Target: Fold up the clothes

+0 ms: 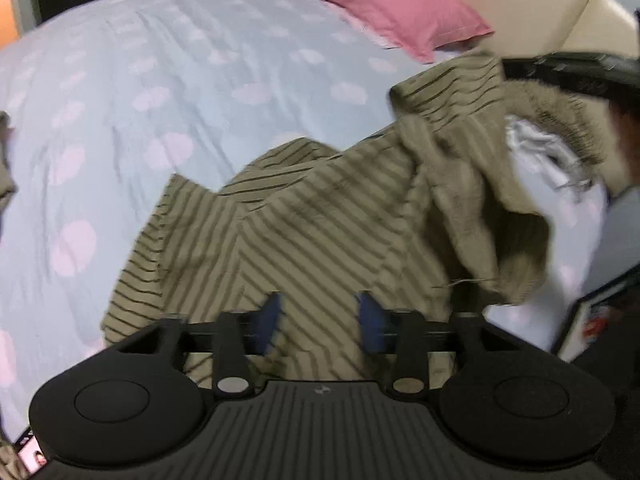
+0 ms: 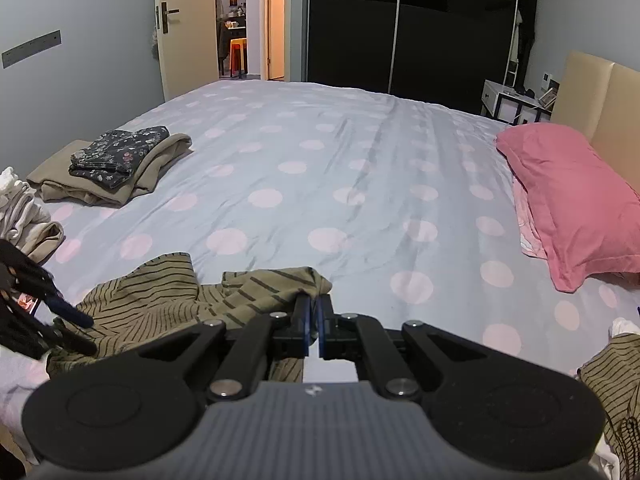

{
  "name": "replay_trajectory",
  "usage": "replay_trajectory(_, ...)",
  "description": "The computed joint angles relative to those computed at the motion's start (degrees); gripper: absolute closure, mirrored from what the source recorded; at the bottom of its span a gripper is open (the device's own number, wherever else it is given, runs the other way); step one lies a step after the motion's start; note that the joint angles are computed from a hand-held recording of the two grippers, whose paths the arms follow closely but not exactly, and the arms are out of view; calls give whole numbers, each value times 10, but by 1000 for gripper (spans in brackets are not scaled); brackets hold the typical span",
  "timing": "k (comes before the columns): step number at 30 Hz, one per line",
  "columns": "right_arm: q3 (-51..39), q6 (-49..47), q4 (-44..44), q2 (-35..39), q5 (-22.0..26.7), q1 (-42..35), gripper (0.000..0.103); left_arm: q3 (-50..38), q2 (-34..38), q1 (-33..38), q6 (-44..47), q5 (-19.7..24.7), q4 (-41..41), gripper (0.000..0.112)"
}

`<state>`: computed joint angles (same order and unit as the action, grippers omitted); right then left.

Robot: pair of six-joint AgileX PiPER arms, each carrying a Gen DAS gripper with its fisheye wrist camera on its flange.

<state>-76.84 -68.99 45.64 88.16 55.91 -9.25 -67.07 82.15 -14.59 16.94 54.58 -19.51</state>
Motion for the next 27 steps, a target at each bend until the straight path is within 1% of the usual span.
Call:
replay_trajectory(1,1,1,-1,-1,0,1,98,-2,-1,1,16,7,-9,52)
replay_trajectory(4,3,0,-2,-3,-2,3,98,16,-5,-23,9,-13,23,52)
replay_trajectory(6,3,-2,1,-3,-2,3,98,22,13,-32,9,-11,27,53)
replay_trajectory(8,2,-3,4,-2,-1,3,98,21,18,-33,24,-3,23,74)
replay_trajectory(9,2,-3,6,-2,0,3,98,21,21,-33,31,1,21,101)
replay_trajectory(10,2,-3,7,-3,1,4,98,20,23,-33,39,5,19,112)
replay_trajectory(12,3,-6,10,-5,4,3,98,19,28,-34,53,13,16,112)
replay_trajectory(15,1,-13,12,-6,11,-2,98,-2,-6,2,72,10,-33,112)
replay_trajectory(16,-1,-12,10,-5,15,-4,98,-7,-13,18,87,11,-61,112)
replay_trajectory(17,-5,-8,3,-2,19,-4,94,-12,-19,35,101,13,-89,112)
replay_trajectory(19,-17,10,-37,8,30,5,93,-23,-30,67,127,19,-146,112)
replay_trajectory(21,-15,22,-89,15,28,24,90,-30,-26,88,153,38,-190,112)
replay_trajectory(22,-7,22,-109,12,19,35,87,-32,-21,89,160,51,-206,112)
replay_trajectory(24,20,9,-120,-6,-12,49,73,-28,-14,79,174,67,-216,112)
replay_trajectory(25,34,-1,-117,-17,-27,54,56,-25,-11,67,177,70,-212,112)
replay_trajectory(26,48,-21,-91,-30,-35,50,44,-16,-12,51,180,68,-202,112)
replay_trajectory(27,52,-36,-56,-39,-25,42,39,-6,-13,36,181,67,-191,112)
